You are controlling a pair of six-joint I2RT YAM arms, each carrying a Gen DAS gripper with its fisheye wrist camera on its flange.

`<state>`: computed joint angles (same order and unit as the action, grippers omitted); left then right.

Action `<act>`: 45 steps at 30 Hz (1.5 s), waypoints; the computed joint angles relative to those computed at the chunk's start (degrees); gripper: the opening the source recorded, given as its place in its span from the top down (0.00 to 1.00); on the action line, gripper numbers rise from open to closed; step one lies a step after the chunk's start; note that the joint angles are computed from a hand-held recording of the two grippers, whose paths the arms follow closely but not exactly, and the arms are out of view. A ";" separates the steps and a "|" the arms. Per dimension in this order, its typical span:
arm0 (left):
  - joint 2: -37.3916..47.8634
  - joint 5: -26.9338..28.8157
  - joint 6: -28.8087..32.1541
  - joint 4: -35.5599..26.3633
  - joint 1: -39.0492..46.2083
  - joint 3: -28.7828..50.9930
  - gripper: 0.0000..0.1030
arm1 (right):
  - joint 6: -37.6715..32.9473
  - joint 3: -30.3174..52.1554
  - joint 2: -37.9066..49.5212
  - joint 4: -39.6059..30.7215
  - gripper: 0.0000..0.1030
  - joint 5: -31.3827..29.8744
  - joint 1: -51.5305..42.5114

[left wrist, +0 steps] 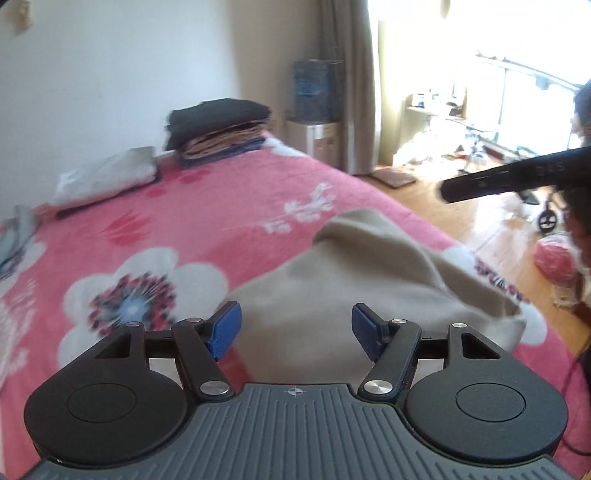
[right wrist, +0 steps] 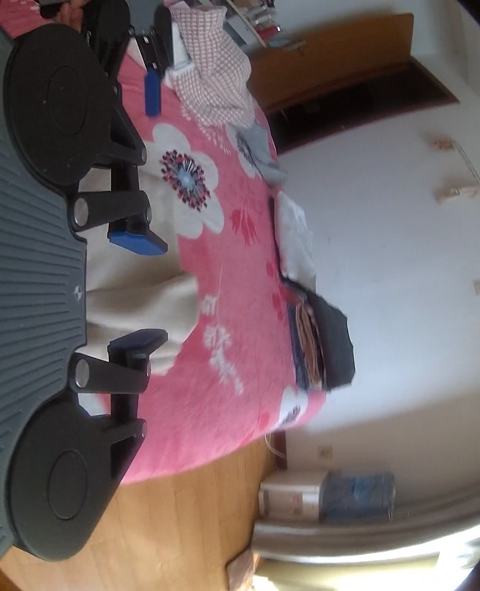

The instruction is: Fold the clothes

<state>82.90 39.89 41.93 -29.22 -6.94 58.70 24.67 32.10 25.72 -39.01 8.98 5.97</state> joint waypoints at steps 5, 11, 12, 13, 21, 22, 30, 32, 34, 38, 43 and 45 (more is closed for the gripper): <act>15.22 0.92 5.13 -1.30 -6.75 11.45 0.36 | -4.73 3.24 22.67 15.66 0.34 -21.62 -19.40; 33.62 4.09 6.57 -16.50 -9.29 31.95 0.40 | -11.47 11.40 40.83 17.23 0.28 -25.68 -20.57; 37.03 5.10 7.75 -21.04 -9.39 36.54 0.44 | -12.68 12.51 42.85 16.81 0.28 -26.07 -20.23; 38.94 5.66 8.34 -23.24 -9.56 39.04 0.47 | -13.87 13.60 44.75 16.37 0.28 -26.39 -19.93; 42.80 10.00 11.48 -29.27 -9.06 43.42 0.81 | -24.23 22.49 53.64 7.66 0.36 -29.20 -19.77; 41.91 10.49 11.37 -28.46 -8.84 42.14 0.85 | -25.78 23.45 54.05 6.01 0.41 -29.34 -19.62; 33.83 17.27 20.00 -19.00 -6.13 30.54 0.96 | -17.69 23.30 50.80 1.22 0.93 -29.73 -24.70; 31.91 18.58 23.24 -15.58 -5.72 27.31 0.96 | -12.35 23.28 51.47 0.07 0.93 -33.82 -28.89; 31.06 19.43 24.82 -12.90 -5.57 25.52 0.96 | -10.32 23.71 51.97 -0.52 0.93 -34.06 -30.12; 30.98 20.71 25.32 -10.99 -5.00 24.53 0.96 | -16.54 26.09 49.52 1.21 0.91 -23.34 -25.95; 27.97 21.95 26.80 -6.34 -4.53 19.90 0.96 | -31.18 41.15 60.78 -9.77 0.91 -39.01 -25.82; 26.91 22.46 28.07 -5.55 -4.32 18.57 0.96 | -37.30 51.72 71.31 -20.61 0.90 -41.48 -23.82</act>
